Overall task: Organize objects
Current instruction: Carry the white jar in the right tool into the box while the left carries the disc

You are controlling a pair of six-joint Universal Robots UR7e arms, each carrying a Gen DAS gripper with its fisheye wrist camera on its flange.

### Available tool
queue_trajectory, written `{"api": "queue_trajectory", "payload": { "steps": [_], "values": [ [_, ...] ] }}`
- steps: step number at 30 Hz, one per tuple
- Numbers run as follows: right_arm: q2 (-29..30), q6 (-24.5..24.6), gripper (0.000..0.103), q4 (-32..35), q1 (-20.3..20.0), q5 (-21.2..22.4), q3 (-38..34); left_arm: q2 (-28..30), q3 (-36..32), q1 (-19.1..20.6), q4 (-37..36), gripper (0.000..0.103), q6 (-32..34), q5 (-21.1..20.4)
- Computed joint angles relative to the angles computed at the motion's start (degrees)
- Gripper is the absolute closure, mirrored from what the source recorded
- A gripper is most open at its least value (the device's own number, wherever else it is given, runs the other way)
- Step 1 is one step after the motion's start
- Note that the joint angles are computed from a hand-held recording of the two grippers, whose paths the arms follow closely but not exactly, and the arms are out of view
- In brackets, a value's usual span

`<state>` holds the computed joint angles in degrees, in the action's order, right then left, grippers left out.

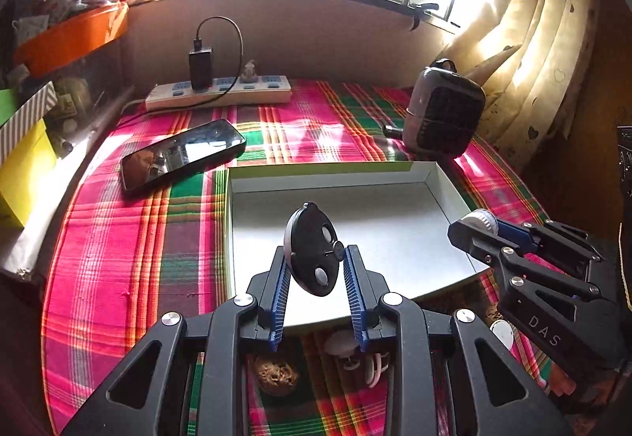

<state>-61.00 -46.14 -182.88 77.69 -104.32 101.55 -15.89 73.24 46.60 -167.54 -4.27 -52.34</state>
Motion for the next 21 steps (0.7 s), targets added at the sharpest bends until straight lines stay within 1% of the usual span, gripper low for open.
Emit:
{"api": "queue_trajectory", "payload": {
  "steps": [8,12,17,21],
  "values": [
    [4.44,0.92,0.083,4.32,0.82,-2.94,-7.22,3.69,-7.93,1.53,6.11,0.078,1.06,0.12],
    [6.82,2.2,0.083,7.24,0.83,-4.52,-10.99,5.56,-11.8,2.54,9.81,0.077,0.17,-0.07],
    [10.03,3.41,0.083,10.26,0.91,-7.28,-15.61,7.88,-16.26,3.5,12.75,0.077,0.82,0.72],
    [11.65,3.89,0.083,12.23,0.81,-8.62,-18.32,9.23,-18.8,4.08,14.32,0.077,0.98,0.92]
  ]
}}
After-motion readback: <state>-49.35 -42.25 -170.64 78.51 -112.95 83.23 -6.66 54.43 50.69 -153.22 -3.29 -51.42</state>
